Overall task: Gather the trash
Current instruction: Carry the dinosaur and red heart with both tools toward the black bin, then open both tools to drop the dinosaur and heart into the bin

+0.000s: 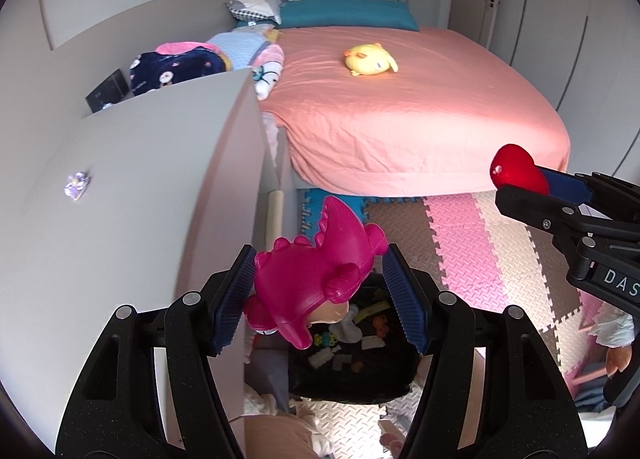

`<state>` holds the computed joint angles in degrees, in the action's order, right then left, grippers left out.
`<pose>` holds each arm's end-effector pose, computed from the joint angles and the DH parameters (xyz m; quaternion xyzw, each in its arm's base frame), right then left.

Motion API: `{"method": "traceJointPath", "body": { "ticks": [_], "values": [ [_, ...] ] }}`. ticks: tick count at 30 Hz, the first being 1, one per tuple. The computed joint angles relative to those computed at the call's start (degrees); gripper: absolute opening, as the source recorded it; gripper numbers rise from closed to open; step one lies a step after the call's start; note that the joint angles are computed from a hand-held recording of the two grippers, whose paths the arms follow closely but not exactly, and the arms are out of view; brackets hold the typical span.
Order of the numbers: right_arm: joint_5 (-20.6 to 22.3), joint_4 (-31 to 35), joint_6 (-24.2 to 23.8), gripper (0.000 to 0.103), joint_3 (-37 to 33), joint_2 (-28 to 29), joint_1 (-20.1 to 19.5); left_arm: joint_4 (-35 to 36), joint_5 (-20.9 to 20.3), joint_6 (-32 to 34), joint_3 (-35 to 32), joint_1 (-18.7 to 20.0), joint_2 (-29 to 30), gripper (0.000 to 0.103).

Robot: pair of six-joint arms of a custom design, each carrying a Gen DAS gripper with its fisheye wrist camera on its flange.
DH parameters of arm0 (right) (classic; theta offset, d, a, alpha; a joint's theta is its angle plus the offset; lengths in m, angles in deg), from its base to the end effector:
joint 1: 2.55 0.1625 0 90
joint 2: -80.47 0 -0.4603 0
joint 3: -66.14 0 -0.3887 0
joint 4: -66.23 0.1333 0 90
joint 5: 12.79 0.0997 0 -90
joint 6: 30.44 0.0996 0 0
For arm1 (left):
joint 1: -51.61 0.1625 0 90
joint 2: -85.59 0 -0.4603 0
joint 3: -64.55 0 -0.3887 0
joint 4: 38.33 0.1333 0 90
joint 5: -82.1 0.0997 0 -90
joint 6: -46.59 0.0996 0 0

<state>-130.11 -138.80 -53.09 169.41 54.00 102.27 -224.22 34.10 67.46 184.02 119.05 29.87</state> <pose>0.2468 -0.5904 -0.0186 0.2217 -0.8943 0.3022 0.2443 -0.0283 -0.5892 0.1846 0.2398 0.8701 -0.2635 0.3405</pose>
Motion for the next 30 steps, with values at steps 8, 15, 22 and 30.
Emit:
{"method": "traceJointPath", "body": {
  "ticks": [8, 15, 22, 30],
  "values": [
    [-0.67, -1.21, 0.63, 0.046, 1.44, -0.97, -0.95, 1.16, -1.25, 0.36, -0.37, -0.12, 1.44, 0.063],
    [-0.79, -0.58, 1.18, 0.046, 1.15, -0.93, -1.61, 1.65, -1.44, 0.11, -0.55, -0.08, 2.30, 0.063],
    [-0.63, -0.45, 0.81, 0.046, 0.82, -0.72, -1.64, 2.34, -1.21, -0.62, -0.62, 0.05, 2.32, 0.064],
    [-0.32, -3.24, 0.43, 0.075, 0.93, -0.58, -0.98, -2.85, 2.24, 3.32, 0.97, -1.23, 2.29, 0.098]
  ]
}}
